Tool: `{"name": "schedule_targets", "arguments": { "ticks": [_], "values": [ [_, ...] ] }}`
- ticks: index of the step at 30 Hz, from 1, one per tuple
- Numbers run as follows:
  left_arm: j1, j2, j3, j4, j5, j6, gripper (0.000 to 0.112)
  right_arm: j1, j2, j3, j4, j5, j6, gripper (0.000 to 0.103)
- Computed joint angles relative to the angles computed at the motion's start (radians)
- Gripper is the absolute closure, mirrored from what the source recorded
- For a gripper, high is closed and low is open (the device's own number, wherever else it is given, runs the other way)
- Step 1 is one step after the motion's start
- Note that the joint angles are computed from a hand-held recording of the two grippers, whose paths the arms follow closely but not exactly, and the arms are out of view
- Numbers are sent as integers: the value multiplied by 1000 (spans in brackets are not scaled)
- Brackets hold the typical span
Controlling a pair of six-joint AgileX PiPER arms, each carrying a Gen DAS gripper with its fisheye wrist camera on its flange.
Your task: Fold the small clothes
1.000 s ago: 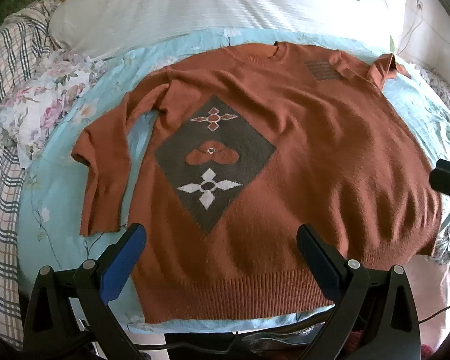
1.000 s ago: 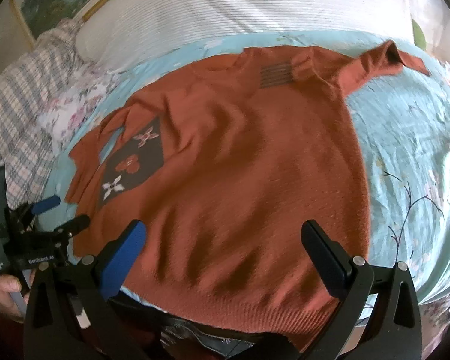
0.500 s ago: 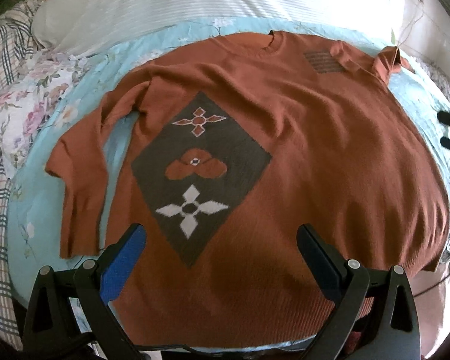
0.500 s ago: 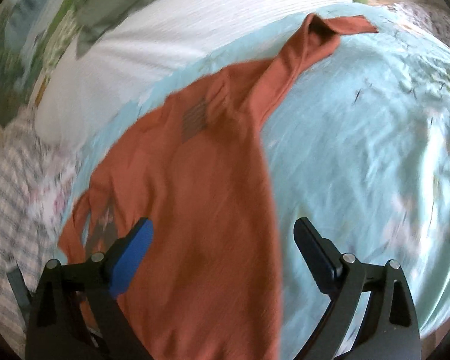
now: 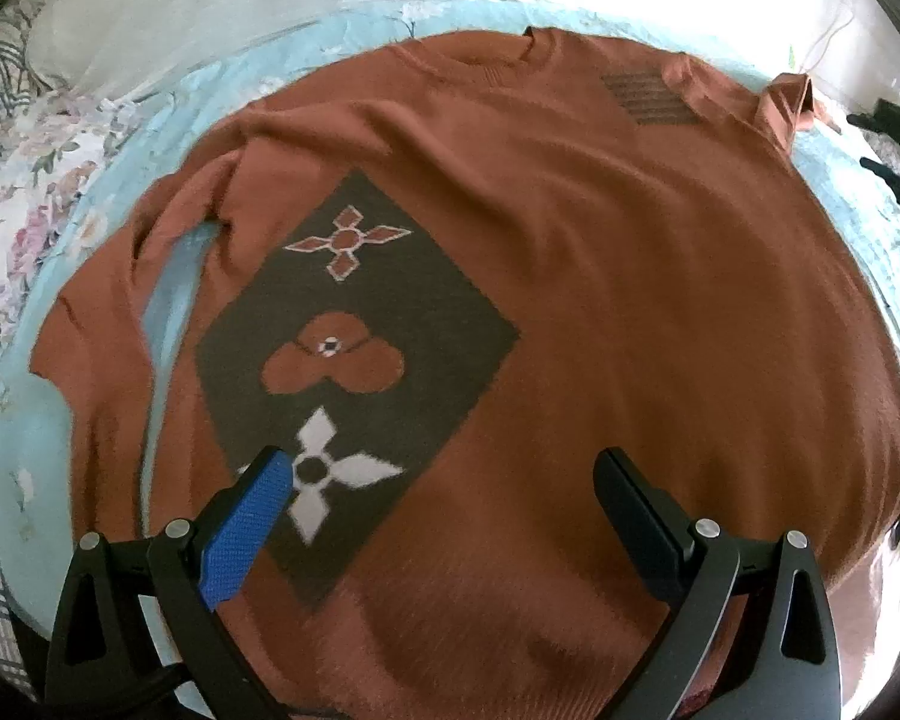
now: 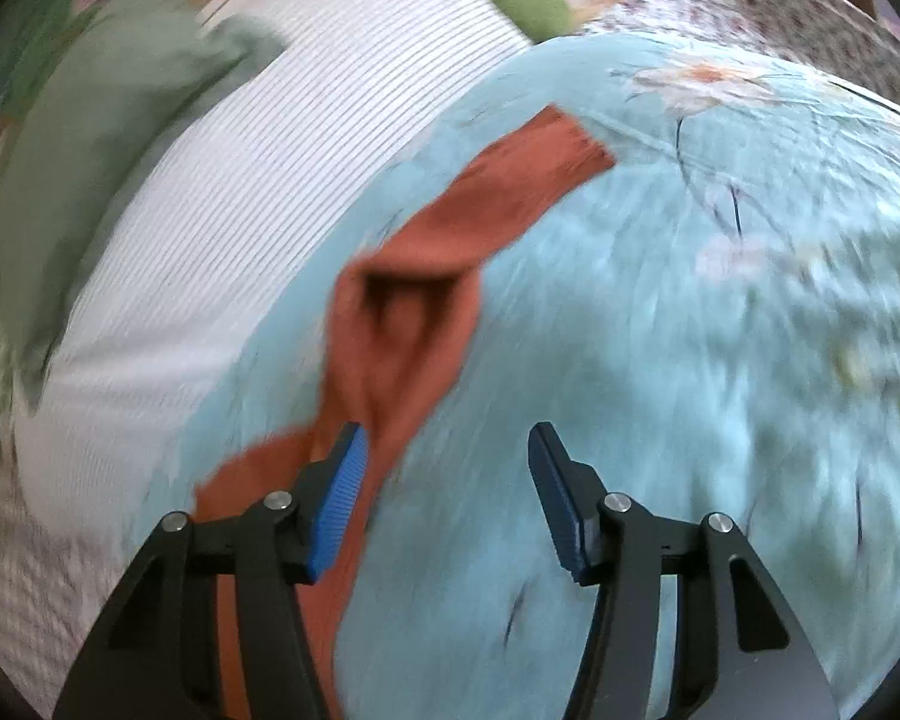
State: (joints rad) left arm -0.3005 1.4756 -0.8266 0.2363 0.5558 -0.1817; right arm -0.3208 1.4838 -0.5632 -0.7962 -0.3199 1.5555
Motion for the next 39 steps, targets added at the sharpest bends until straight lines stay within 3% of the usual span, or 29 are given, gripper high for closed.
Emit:
{"name": "schedule_targets", "arguments": {
  "ticks": [2,6,8,11,14,21,25,31,36,39],
  "values": [
    [-3,30,-18,-8,0,3,12,-46,65,-80,-64,6,54,48],
    [-12,104,-72,-15,5,-4,12,-103,193,-209,-31,26,21,48],
    [-14,144,-107,-15,5,-9,12,-146,273,-275,-74,-2,89,49],
    [-10,204,-170,-30,4,-2,12,-179,338,-324,-18,-29,50,66],
    [-4,245,-219,-47,2,7,12,-201,375,-375,-65,-61,58,91],
    [26,271,-264,-125,-18,75,12,-140,272,-366,-115,-104,-38,95],
    [32,255,-259,-188,-15,129,12,-39,187,-369,-286,-113,39,96],
    [66,221,-225,-249,-19,188,12,257,169,-459,-497,-95,193,96],
    [115,178,-202,-323,-23,264,12,503,299,-629,-693,-127,384,96],
    [156,162,-191,-365,-28,314,12,643,411,-733,-699,-151,430,96]
  ]
}}
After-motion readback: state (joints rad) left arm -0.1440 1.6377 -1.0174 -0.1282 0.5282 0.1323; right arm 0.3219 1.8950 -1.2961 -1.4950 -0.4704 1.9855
